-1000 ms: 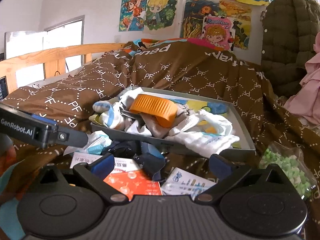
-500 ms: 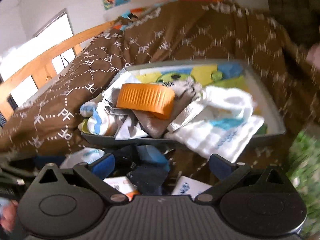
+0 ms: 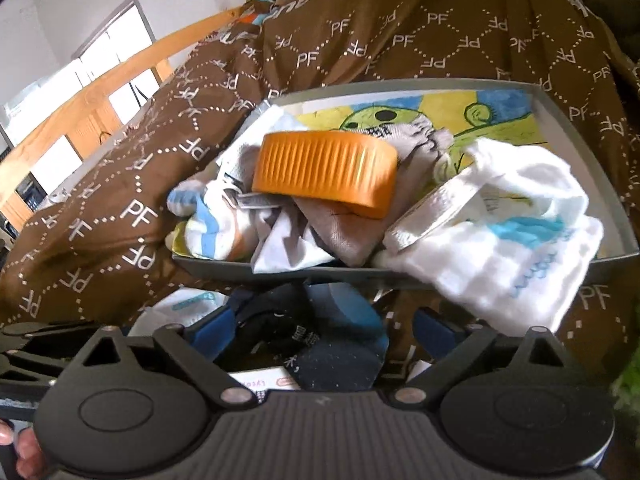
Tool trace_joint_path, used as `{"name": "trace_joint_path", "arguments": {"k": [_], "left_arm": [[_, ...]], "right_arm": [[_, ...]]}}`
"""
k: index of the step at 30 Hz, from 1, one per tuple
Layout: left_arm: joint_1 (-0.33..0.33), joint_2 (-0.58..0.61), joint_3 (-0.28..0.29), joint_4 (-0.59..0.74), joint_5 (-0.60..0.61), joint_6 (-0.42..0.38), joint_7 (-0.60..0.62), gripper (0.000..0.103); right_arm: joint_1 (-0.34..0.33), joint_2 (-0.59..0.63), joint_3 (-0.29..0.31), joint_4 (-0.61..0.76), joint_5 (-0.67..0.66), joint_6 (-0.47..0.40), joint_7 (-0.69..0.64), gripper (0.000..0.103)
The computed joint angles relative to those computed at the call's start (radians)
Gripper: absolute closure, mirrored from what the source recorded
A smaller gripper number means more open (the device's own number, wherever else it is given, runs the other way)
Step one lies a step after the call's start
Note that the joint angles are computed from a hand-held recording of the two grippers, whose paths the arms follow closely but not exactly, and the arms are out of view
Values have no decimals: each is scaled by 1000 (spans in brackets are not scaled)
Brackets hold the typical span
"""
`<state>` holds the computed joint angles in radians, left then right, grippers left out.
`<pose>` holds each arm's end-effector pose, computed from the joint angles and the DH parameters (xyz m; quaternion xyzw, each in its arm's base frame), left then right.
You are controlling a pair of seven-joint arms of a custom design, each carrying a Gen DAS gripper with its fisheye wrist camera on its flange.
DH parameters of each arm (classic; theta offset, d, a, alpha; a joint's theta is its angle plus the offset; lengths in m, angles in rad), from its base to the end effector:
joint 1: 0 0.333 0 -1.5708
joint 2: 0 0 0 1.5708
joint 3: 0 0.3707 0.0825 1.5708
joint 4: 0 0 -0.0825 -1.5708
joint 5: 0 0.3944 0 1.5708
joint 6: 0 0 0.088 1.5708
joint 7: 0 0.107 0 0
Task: Organize soft objects
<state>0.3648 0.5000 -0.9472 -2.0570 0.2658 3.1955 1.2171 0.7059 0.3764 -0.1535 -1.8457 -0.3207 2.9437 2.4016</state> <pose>0.5821 -0.3164 0.4298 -0.5483 0.7129 -0.4370 0.0161 0.5867 0.4025 0.4506 -0.6733 0.6438 -0.1410 0.3353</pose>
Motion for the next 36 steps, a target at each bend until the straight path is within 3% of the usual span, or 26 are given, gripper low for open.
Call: {"name": "trace_joint_path", "arguments": {"k": [9, 15, 23, 27, 29, 31, 36], "left_arm": [[36, 24, -33, -5, 3, 17, -49, 60], [9, 8, 3, -5, 32, 34, -77, 69], [-127, -66, 181, -15, 70, 113, -181, 74], [-154, -75, 220, -10, 111, 116, -227, 74], [-192, -89, 266, -10, 132, 122, -240, 74], [-239, -105, 322, -13, 140, 137, -257, 74], [-313, -126, 416, -16, 167, 164, -304, 76]], "right_arm": [[-24, 46, 36, 40, 54, -19, -88, 12], [-2, 56, 14, 45, 54, -21, -92, 25], [22, 62, -4, 54, 31, -22, -107, 49], [55, 65, -40, 56, -11, -26, -82, 58], [69, 62, -60, 52, -32, -24, -49, 67], [76, 61, -71, 50, -51, -19, -21, 84], [102, 60, -99, 53, -121, -19, 14, 91]]}}
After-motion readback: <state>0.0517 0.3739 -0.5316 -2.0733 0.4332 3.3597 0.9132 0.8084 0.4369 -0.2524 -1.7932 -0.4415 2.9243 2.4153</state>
